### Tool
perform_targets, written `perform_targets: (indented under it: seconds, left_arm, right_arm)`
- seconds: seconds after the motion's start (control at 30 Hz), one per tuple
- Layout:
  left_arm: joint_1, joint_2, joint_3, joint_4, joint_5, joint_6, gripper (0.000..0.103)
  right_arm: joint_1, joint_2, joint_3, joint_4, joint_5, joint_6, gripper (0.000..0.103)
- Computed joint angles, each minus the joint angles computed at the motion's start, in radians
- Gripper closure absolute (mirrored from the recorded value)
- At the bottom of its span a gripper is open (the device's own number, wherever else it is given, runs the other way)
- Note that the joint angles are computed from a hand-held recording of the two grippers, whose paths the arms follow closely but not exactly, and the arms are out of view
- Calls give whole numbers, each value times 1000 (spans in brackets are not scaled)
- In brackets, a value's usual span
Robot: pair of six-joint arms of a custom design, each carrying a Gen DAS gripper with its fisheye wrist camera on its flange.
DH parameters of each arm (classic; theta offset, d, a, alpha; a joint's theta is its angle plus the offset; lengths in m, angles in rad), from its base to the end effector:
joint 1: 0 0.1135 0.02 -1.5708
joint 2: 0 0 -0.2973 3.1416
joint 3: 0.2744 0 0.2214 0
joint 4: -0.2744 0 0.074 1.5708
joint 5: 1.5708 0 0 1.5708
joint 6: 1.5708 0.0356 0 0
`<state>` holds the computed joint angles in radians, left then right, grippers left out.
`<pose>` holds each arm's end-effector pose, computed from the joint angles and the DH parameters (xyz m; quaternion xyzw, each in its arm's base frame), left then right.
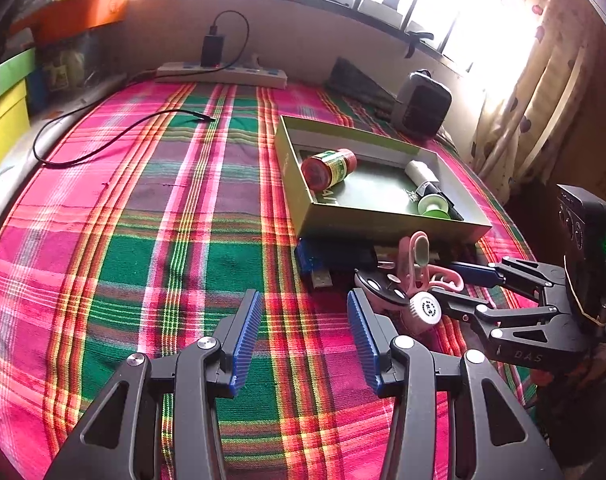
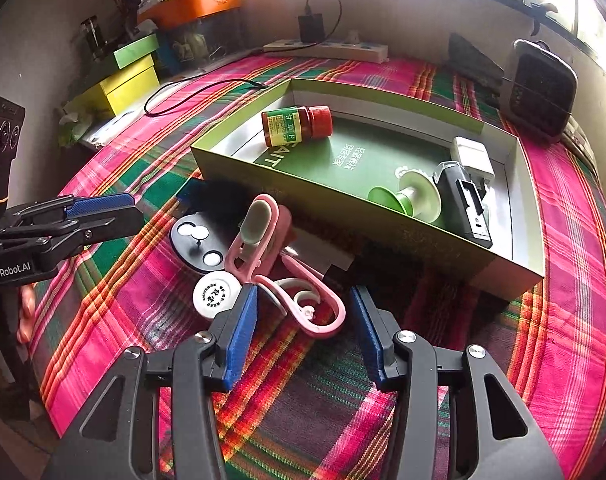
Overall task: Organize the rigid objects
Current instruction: 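Close the right tool on the pink hook-shaped clip, then close the left tool on the white round jar while the right tool holds the pink hook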
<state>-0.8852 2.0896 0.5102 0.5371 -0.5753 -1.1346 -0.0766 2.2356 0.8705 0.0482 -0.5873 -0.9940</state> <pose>0.1910 -0.2029 0.0684 -0.1886 0.9092 -0.0664 0.3651 0.3322 -0.0057 0.0508 -0.4533 0.8351 0.1851 0.2507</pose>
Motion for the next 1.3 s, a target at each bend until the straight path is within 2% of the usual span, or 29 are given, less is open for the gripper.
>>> perform_targets:
  seconds: [0.1, 0.23, 0.33, 0.6, 0.63, 1.0, 1.3]
  left_arm:
    - [-9, -2, 9, -15, -2, -4, 59]
    - [-17, 3, 26, -32, 1, -5, 59]
    - [-22, 4, 41, -49, 4, -3, 59]
    - [-38, 22, 97, -91, 23, 7, 59]
    - [-41, 27, 110, -98, 29, 13, 59]
    - [-43, 107, 310, -201, 100, 109, 59]
    - [-42, 157, 453, -344, 99, 124, 59]
  right_arm:
    - [2, -2, -13, 21, 2, -4, 62]
    - [-4, 1, -10, 14, -8, -10, 65]
    - [-9, 2, -15, 19, -12, -11, 73]
    - [-33, 2, -20, 10, -23, -33, 78]
    - [-38, 1, -21, 7, -24, -39, 81]
    - [-119, 6, -5, -8, -31, -91, 81]
    - [-160, 15, 11, 13, -22, -103, 81]
